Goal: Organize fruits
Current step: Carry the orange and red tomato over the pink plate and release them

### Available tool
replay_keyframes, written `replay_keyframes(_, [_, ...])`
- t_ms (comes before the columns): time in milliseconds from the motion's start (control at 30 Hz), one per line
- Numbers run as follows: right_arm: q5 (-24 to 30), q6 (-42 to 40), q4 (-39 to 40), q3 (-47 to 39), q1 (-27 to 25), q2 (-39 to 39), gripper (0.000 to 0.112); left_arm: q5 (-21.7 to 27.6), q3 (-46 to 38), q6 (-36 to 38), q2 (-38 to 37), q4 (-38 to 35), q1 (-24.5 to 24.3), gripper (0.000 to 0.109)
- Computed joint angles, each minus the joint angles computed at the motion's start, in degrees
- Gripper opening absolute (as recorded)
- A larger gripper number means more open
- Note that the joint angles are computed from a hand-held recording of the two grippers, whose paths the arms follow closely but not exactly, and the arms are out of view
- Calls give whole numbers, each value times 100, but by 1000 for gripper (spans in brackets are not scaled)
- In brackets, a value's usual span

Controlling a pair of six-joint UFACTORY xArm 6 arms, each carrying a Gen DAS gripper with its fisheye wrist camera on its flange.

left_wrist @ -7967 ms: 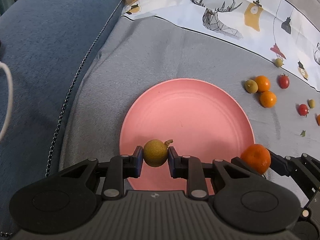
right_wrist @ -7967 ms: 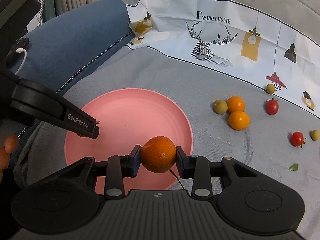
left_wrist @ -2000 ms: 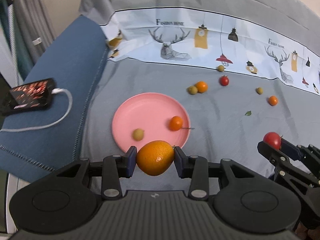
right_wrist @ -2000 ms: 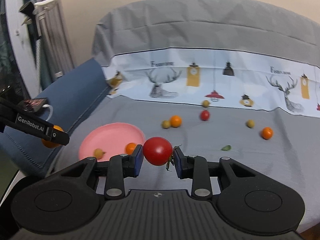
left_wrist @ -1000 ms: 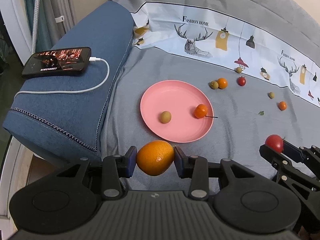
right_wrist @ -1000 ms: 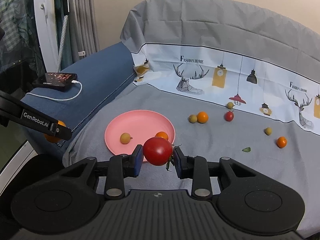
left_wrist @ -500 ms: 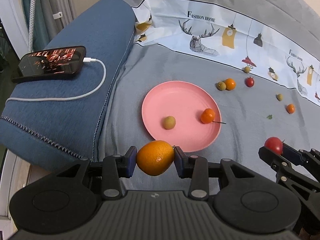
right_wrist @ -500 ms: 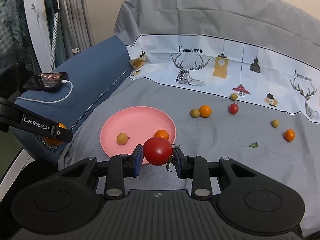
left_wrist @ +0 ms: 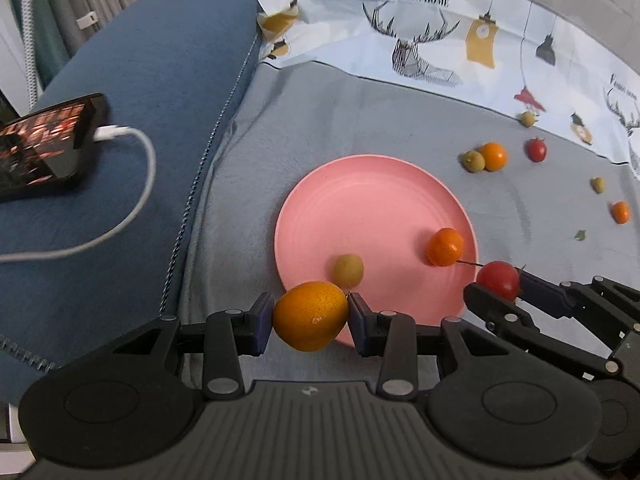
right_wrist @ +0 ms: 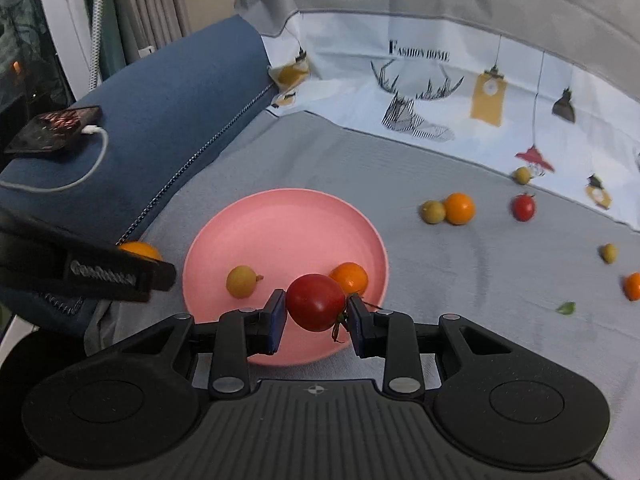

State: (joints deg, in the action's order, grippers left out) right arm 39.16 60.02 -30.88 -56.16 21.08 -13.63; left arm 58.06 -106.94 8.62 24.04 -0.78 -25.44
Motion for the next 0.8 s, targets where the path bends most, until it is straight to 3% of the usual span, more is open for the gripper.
replay_keyframes(200, [-366,-535,733,-119,-401,409,34,357,-985,-77,805,176,-105,44])
replay_keyframes(433, [-583,-730,976,-126,-632,656,34,806,-2048,-123,1605,267,-188,44])
replay_keyframes(700, [-729,-923,1158,-108,-752,786,34,1093,-2617,-51,2021,228,-233,44])
replay_keyframes(800, [-870,-869,1108,-49,-773,768,34,1134,-2711,2,2068,43,-198,57])
